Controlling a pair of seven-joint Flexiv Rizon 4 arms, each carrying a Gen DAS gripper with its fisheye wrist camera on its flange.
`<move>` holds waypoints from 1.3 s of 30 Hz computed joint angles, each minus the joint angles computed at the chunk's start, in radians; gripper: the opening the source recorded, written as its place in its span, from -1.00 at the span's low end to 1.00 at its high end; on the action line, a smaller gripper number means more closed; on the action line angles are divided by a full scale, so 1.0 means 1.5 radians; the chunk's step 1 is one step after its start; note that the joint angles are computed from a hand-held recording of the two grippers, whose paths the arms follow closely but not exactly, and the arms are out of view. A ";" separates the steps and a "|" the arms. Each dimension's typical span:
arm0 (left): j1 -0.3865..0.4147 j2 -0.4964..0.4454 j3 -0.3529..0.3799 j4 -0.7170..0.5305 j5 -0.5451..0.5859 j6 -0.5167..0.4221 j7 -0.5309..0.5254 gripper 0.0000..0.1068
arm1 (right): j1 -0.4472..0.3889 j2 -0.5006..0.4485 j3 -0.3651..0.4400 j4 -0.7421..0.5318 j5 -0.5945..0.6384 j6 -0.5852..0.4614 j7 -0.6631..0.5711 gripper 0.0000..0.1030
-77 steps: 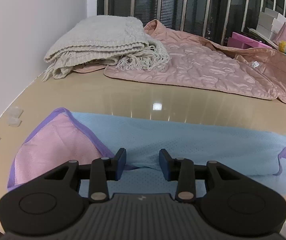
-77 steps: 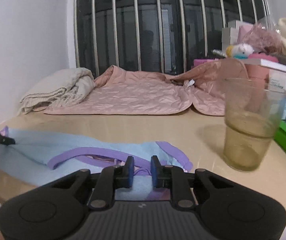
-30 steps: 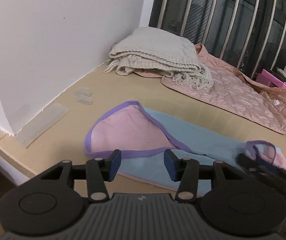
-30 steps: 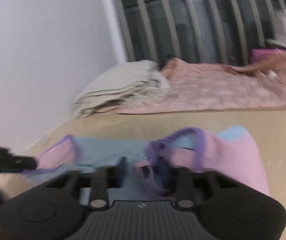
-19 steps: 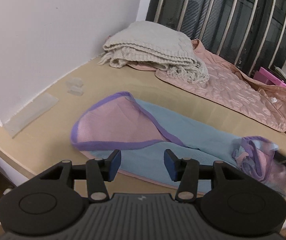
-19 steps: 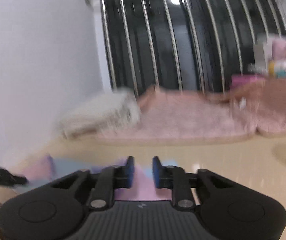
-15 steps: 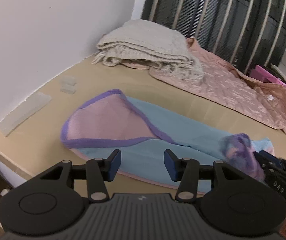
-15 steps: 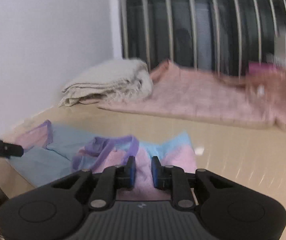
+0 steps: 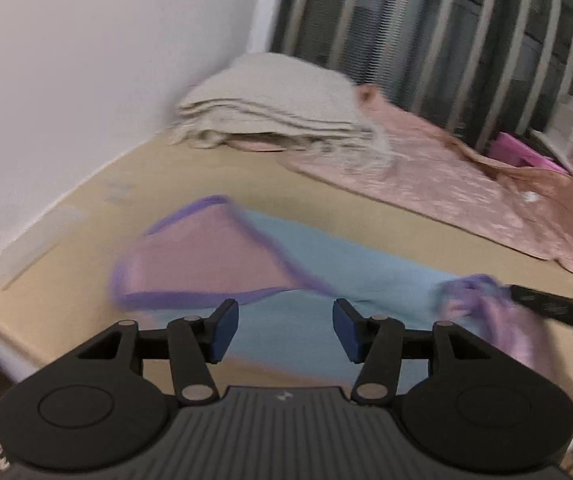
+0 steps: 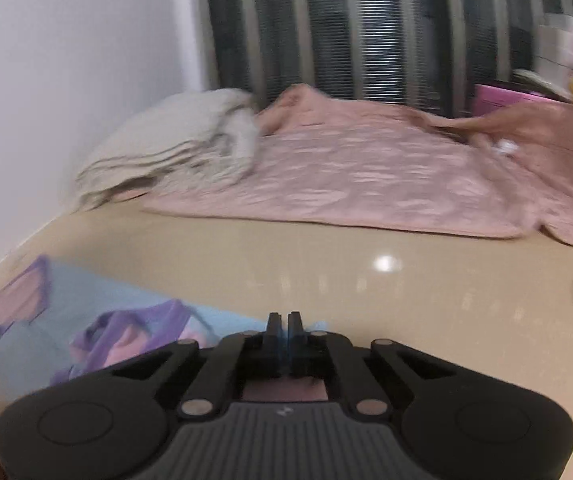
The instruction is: Fold clothes
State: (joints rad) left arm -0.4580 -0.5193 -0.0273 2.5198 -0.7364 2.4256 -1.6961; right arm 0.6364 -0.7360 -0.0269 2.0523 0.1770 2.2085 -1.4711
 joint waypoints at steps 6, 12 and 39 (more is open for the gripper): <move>-0.099 -0.011 -0.015 -0.021 -0.327 0.000 0.122 0.00 | -0.130 0.031 0.142 -0.005 -0.136 0.000 -0.096 -0.34; -0.101 -0.067 -0.064 -0.047 -0.443 0.122 0.089 0.27 | -0.340 -0.069 0.468 -0.200 -0.405 -0.362 -0.309 -0.16; 0.113 -0.065 -0.011 -0.189 0.033 -0.009 0.068 -0.93 | -0.201 -0.103 0.251 -0.403 -0.531 -0.448 0.109 -0.97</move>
